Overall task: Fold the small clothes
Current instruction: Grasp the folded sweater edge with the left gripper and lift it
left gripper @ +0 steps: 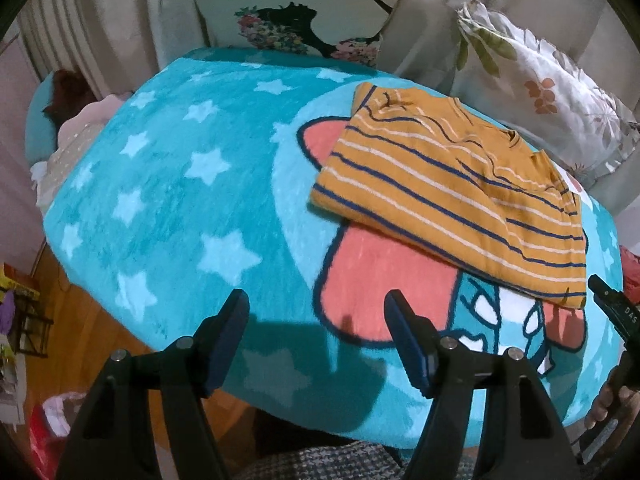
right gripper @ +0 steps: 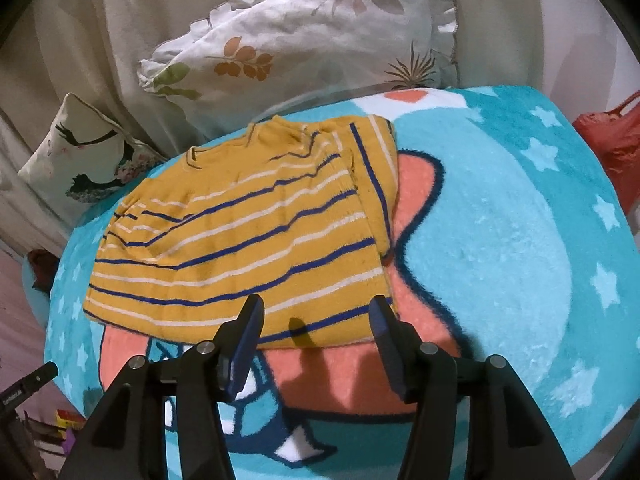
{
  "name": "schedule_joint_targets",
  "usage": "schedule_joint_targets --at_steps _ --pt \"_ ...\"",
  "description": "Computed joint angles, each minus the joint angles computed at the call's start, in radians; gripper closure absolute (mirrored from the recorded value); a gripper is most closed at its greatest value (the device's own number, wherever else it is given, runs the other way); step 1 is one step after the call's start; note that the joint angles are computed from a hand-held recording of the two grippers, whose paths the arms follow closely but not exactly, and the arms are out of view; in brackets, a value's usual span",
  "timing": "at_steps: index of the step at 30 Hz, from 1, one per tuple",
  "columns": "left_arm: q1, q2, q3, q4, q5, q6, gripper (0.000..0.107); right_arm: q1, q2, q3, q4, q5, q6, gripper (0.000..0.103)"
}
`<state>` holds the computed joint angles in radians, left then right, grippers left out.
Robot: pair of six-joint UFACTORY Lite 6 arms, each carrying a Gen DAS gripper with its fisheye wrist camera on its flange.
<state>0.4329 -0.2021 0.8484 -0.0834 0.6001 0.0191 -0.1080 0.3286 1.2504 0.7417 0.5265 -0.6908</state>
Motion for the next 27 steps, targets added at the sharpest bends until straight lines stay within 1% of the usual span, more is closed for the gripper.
schedule_joint_targets --at_steps 3,6,10,15,18,22,27 --pt "0.052 0.089 0.068 -0.050 -0.012 0.100 0.038 0.029 -0.013 -0.012 -0.036 -0.028 0.068 0.044" --pt "0.112 0.181 0.154 -0.105 -0.007 0.199 0.038 0.080 -0.020 -0.004 -0.098 -0.047 0.178 0.044" --pt "0.173 0.310 0.277 -0.147 0.001 0.300 0.038 0.196 -0.027 0.013 -0.236 -0.084 0.370 0.043" --pt "0.250 0.474 0.442 -0.212 0.040 0.436 0.038 0.375 0.003 0.047 -0.427 -0.099 0.608 0.042" --pt "0.283 0.561 0.534 -0.210 0.053 0.486 0.038 0.482 0.057 0.097 -0.547 -0.093 0.772 0.042" --pt "0.303 0.642 0.615 -0.147 0.014 0.509 0.038 0.577 0.133 0.166 -0.647 -0.074 0.922 0.042" --pt "0.335 0.751 0.724 -0.143 0.040 0.574 0.038 0.644 0.223 0.257 -0.696 -0.047 1.016 0.042"
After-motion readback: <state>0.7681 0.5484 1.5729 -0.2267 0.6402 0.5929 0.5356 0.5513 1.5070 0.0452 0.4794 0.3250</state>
